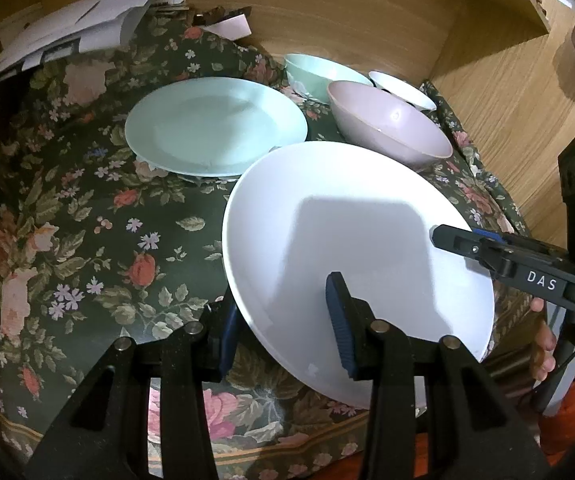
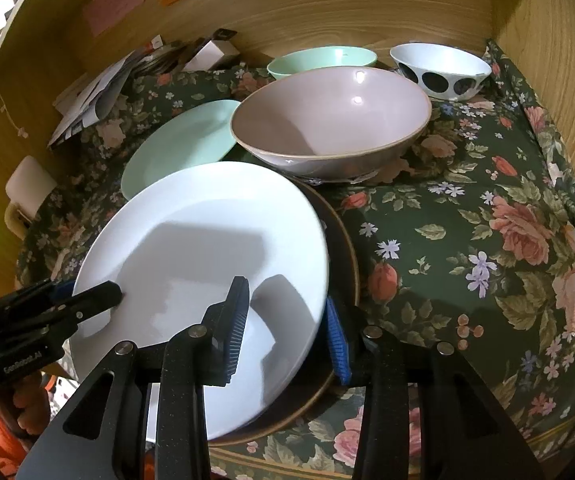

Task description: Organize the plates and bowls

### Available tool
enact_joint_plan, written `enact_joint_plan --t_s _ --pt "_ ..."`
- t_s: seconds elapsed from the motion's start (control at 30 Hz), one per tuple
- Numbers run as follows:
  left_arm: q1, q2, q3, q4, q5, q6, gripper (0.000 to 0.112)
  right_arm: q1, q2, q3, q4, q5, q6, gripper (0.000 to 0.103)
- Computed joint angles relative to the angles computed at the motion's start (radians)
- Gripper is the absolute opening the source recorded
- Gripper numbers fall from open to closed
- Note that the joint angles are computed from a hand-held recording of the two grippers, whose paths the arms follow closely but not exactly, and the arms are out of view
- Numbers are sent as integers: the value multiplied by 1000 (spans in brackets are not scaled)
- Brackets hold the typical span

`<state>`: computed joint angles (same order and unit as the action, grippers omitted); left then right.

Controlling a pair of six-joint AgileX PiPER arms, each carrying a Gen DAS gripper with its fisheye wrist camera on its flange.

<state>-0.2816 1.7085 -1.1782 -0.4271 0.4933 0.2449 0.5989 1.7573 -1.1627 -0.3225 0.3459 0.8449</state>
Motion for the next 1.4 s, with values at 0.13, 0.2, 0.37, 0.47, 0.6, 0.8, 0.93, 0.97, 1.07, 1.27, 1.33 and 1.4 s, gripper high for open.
enact_joint_plan --t_s 0.13,0.2,0.37,0.47,0.6,0.8,0.93,0.97,1.07,1.27,1.33,1.4 --pt "6 8 -5 -30 3 30 41 -2 0 -13 -2 24 -6 35" --pt "6 13 -9 -35 5 34 41 7 -3 -20 -56 49 40 34" --pt "-3 26 -19 -8 0 20 39 44 -15 -35 -249 125 183 35" --pt "-7 31 -22 12 -5 11 39 44 -10 -43 -249 139 177 35" --pt "-8 33 -25 18 -3 10 39 39 -10 -48 -228 128 160 36" --pt "-5 26 -36 75 -2 -36 41 47 -5 -97 -232 124 129 45" --pt "33 -4 -45 83 -6 -52 52 29 17 -164 -138 99 3 49" --pt "45 -15 -47 99 -12 -65 55 23 28 -188 -104 97 -41 49" --pt "70 -37 -58 163 -31 -123 62 7 70 -270 -2 102 -167 50" --pt "119 -26 -120 327 -44 -264 71 -31 183 -485 209 168 -425 54" --pt "130 -5 -158 369 -30 -309 72 -41 229 -574 241 209 -480 54" --pt "145 22 -199 381 -11 -326 72 -50 290 -684 266 265 -531 54"
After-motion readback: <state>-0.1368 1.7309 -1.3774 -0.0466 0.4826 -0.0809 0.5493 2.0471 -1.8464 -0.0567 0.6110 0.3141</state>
